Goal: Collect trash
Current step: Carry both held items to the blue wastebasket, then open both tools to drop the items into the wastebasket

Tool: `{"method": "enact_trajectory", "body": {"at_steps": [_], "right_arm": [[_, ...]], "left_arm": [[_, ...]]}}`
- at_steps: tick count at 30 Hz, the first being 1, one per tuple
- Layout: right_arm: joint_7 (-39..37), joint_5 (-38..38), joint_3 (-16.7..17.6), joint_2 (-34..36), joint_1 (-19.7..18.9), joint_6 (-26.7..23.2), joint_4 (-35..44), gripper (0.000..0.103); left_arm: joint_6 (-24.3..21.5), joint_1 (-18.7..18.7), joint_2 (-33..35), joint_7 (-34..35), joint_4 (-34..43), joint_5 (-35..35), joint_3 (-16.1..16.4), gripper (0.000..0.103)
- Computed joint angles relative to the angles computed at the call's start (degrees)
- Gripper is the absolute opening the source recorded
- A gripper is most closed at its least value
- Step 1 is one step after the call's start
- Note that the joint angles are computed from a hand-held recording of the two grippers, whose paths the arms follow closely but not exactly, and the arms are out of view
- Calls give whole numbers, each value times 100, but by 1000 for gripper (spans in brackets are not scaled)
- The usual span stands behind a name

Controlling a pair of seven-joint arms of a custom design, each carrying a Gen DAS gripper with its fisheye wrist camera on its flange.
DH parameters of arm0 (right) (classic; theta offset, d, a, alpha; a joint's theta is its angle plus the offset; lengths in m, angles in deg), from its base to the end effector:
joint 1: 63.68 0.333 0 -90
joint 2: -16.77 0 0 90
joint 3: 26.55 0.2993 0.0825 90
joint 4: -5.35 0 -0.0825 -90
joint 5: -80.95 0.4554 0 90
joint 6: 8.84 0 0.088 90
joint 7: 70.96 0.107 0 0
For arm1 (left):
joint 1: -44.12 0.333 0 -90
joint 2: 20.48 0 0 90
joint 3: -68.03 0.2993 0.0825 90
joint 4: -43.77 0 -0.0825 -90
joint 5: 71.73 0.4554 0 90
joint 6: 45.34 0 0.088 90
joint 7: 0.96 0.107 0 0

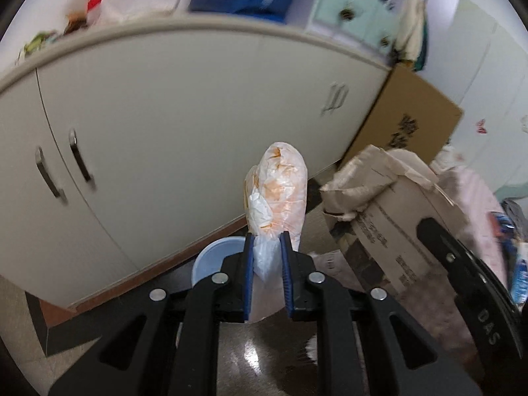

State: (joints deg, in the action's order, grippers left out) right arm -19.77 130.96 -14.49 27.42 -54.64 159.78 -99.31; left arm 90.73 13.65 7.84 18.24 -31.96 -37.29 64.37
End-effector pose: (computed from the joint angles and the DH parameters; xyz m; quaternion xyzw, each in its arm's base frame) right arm 0.6842 0.2018 0.4782 -0.6871 0.5385 -0.1620 0.4601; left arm 0.6783 -0.4393 0.4850 -0.7611 0.5396 -0.2945 0.2069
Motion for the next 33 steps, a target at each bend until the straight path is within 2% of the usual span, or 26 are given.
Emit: {"method": "enact_trajectory", "body": {"at_steps": [1,2,3,5,8,11,15,16,18,22,24,26,27,29,33], "right_arm": [[37,-75,-11,204,24,-16,161,26],[249,-327,-60,418,90,25,308,55],[767,-866,-224,670,267,101,477,65],[1194,-1364,-324,986,373,64,693,65],[1512,-1642,-240,1089,264,72,649,65],[2001,-2162,-351,1105,307,134,548,65],[2584,-2813,-490,992,365,368,269,65],[2624,-2876,-430,971,295,411,218,65],[2901,-3178,-514,946,331,527,123,65],[3368,-3575,-567,908,314,810,-20,65],[3562,-3729,-566,888,275,986,-73,65],[3746,-3890,-593,847,263,1180,-144,65],[3787,-3937,-529,820,193,1232,-186,65],[3922,-4068,-496,782,128,1251,-220,65],[4040,-4238,-172,707,-226,1184,-265,65]], "left_arm": [[-30,62,85,73,42,-98,-20,14],[-36,135,168,160,78,-223,-40,15],[-56,176,232,231,101,-323,-49,15],[-58,238,353,361,136,-484,-43,15],[-7,311,458,543,107,-705,-36,15],[32,342,551,682,116,-861,-5,15],[11,297,617,781,92,-980,15,15],[-16,288,634,802,106,-1006,18,15],[-199,217,813,809,397,-1063,12,15],[-42,158,885,780,416,-1053,79,16],[102,75,880,587,367,-915,191,20],[101,-14,889,392,378,-763,281,45],[114,-17,895,346,377,-733,288,66],[117,-10,866,285,325,-707,277,67],[100,8,783,239,245,-704,240,67]]}}
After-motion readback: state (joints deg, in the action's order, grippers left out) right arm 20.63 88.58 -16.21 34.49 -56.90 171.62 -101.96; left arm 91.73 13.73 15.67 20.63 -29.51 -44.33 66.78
